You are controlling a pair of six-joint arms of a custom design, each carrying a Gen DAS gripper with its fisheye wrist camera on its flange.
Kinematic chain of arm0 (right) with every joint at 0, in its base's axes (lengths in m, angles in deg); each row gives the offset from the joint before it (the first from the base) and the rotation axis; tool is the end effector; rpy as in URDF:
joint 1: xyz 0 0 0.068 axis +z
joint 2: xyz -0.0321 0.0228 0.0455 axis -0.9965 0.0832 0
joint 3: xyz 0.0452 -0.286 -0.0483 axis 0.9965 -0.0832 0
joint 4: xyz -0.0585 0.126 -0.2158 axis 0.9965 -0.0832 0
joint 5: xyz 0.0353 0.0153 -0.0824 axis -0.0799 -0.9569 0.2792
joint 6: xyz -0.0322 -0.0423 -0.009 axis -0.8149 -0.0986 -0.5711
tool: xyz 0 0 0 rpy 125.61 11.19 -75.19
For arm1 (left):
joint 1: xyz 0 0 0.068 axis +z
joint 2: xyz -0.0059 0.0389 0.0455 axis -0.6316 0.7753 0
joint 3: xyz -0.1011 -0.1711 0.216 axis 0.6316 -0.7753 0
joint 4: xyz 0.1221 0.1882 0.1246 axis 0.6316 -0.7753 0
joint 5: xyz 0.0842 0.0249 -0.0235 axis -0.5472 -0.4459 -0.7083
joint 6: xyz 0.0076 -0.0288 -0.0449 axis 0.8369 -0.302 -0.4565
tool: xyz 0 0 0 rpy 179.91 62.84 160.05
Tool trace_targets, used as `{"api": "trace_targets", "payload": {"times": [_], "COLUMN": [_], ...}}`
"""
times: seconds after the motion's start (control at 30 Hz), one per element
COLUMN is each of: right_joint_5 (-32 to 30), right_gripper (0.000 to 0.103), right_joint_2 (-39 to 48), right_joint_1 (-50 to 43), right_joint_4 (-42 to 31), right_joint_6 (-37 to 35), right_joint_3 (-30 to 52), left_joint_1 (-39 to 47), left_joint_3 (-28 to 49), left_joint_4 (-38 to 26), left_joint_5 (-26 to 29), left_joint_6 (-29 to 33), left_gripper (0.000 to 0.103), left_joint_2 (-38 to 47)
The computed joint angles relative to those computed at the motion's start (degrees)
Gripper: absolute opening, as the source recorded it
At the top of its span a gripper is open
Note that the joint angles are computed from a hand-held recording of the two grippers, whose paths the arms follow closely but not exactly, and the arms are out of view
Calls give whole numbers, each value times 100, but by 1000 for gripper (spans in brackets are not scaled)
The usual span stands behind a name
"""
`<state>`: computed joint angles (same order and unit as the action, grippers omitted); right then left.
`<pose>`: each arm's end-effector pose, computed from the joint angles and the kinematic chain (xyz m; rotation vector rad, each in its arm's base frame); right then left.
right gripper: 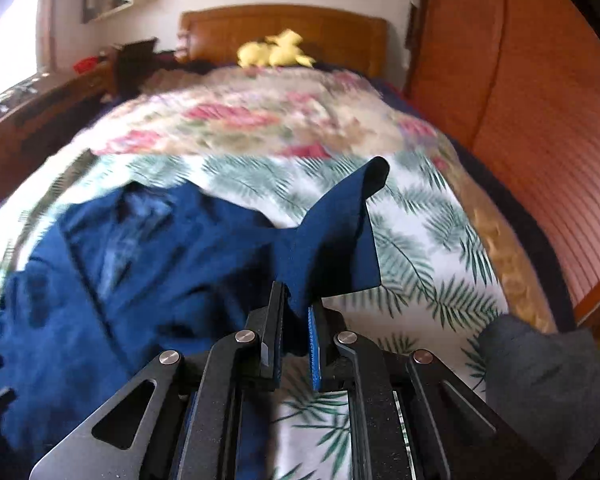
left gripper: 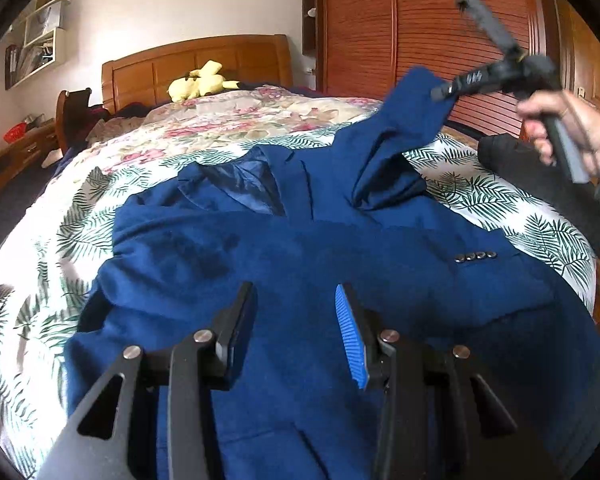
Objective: Fold large clothes
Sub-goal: 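Lift the sleeve with the right gripper and fold it across the jacket front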
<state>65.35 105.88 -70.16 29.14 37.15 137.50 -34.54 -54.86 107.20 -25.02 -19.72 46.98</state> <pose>0.3329 0.0820 0.1991 -0.1351 2.3403 -0.0844 0.2113 0.0022 0.0950 0.4710 2.1497 -0.2716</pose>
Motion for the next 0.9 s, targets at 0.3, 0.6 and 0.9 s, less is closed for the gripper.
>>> {"api": "trace_targets", "payload": {"times": [0.3, 0.6, 0.9], "right_joint_5": [523, 858, 819], "right_gripper": [7, 7, 7], "right_joint_2": [-707, -840, -638], "right_joint_1": [1435, 2676, 3652], "right_joint_4": [-616, -990, -571], "right_joint_6": [267, 502, 1037], "right_joint_3": [235, 482, -181], "left_joint_1": [895, 1796, 2328], "left_joint_3": [-130, -95, 21], "left_joint_4": [-696, -1314, -1523], "left_joint_5": [628, 1216, 1514], "left_joint_6": [471, 905, 1172], "left_gripper": [40, 40, 40], "left_joint_2": [-653, -1115, -1054]}}
